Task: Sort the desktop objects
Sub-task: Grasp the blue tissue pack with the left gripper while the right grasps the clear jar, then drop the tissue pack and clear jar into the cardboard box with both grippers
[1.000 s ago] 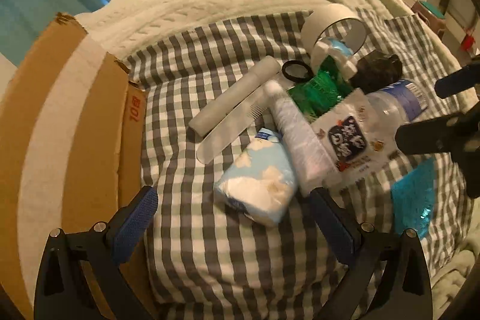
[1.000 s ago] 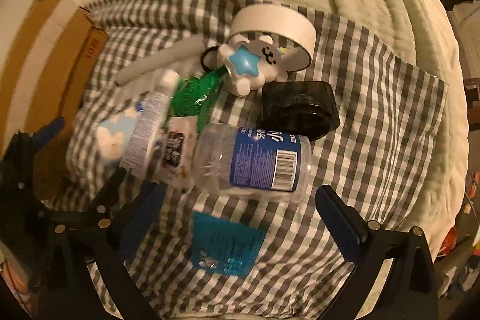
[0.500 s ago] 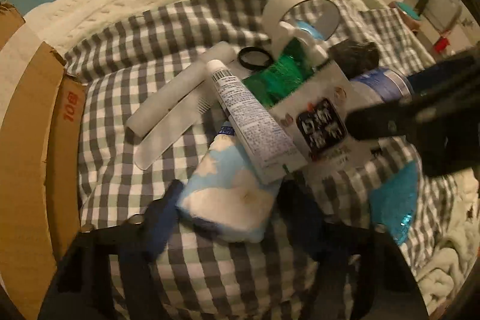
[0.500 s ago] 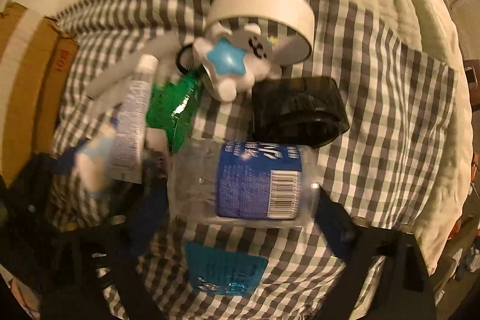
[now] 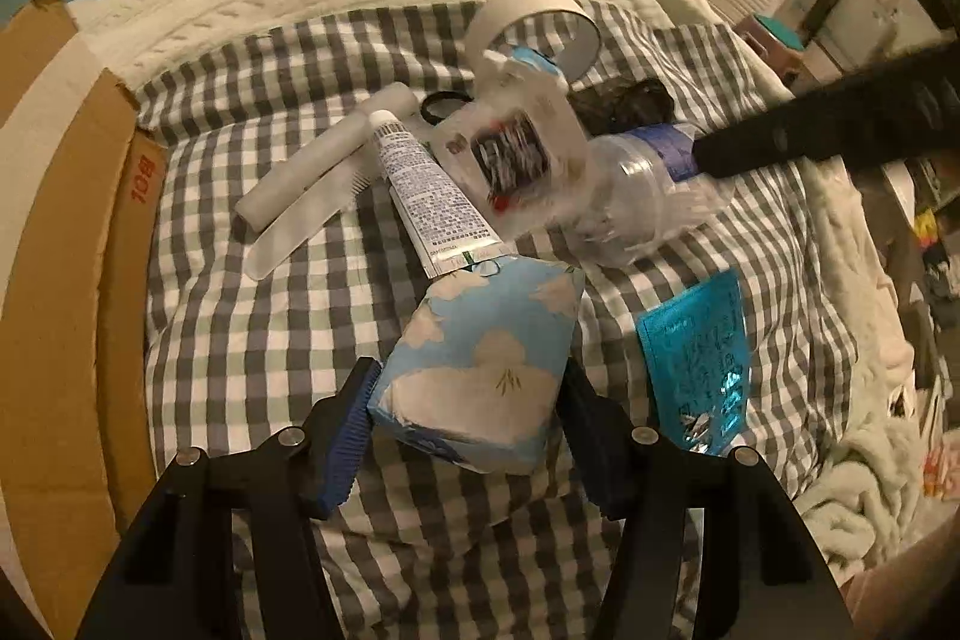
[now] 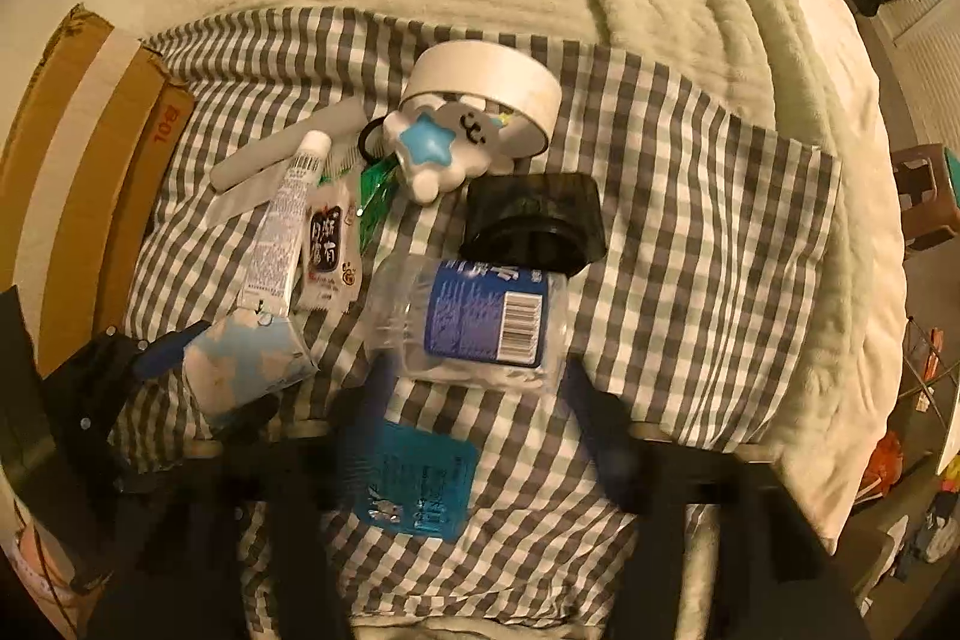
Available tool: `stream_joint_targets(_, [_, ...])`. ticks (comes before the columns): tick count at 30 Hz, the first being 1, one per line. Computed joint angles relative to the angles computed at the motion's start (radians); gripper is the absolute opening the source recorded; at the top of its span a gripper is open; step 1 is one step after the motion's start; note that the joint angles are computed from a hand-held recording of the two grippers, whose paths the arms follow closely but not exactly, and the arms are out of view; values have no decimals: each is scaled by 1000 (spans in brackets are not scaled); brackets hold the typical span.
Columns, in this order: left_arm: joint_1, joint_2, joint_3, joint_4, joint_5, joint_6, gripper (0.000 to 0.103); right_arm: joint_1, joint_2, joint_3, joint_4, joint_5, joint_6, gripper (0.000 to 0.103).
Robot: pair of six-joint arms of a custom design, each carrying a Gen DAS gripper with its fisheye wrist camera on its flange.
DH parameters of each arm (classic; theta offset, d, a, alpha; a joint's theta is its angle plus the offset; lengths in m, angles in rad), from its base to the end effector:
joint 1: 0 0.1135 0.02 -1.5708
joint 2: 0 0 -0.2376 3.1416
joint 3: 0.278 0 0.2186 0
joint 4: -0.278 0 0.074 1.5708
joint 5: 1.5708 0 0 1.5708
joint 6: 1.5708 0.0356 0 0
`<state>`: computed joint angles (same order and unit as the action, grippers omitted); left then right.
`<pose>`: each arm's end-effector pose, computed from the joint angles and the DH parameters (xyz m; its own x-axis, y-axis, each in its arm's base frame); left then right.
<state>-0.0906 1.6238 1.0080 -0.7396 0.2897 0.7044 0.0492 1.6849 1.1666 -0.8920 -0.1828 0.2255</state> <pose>0.2599 -0.0338 0.1727 -0.6458 0.6818 -0.3436 0.7424 0.6658 -0.0742 0.2761 0.0201 0.1899 -0.9783 0.1720 -0.1156 0.1451 0.9667 0.2106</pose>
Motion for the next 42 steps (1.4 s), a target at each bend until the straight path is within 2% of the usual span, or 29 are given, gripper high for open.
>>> stream_joint_targets(3, [16,-1,11,3,4,-26,60,56,46,10,30,12,16,90])
stream_joint_targets(7, [48,87,79,11,9,-46,60,117,111,36,66,70,25,91])
stream_joint_targets(12, [87,159,113,35,41,-52,60,124,200,73,107,89,78,96])
stream_joint_targets(17, [77,177,121,46,53,-70,60,107,255,109,103,125,76,96])
stream_joint_targets(21, [65,169,112,53,43,-86,60,57,269,59,134,45,126,96])
stream_joint_targets(24, [61,161,107,49,44,-83,60,58,271,41,140,19,108,96])
stream_joint_targets(25, [57,153,101,50,44,-85,61,55,253,30,149,5,103,89])
stream_joint_targets(28, [55,131,91,34,53,-90,60,48,188,23,140,2,70,86])
stream_joint_targets(29, [56,122,88,27,55,-93,60,46,163,22,128,20,63,77])
stream_joint_targets(30, [53,111,83,24,57,-101,60,41,139,24,111,35,57,54])
stream_joint_targets(31, [58,100,80,17,58,-101,61,31,114,20,99,36,55,46])
stream_joint_targets(33, [63,76,80,-5,61,-108,60,11,74,8,82,30,65,45])
stream_joint_targets(36, [71,28,70,-30,65,-109,60,14,23,-20,59,39,88,46])
stream_joint_targets(39, [83,-14,61,-49,72,-111,60,54,4,-16,47,50,111,71])
stream_joint_targets(41, [99,-24,63,-59,86,-116,60,38,10,33,5,65,65,72])
stream_joint_targets(42, [107,-23,67,-63,94,-123,60,40,1,25,-1,74,50,77])
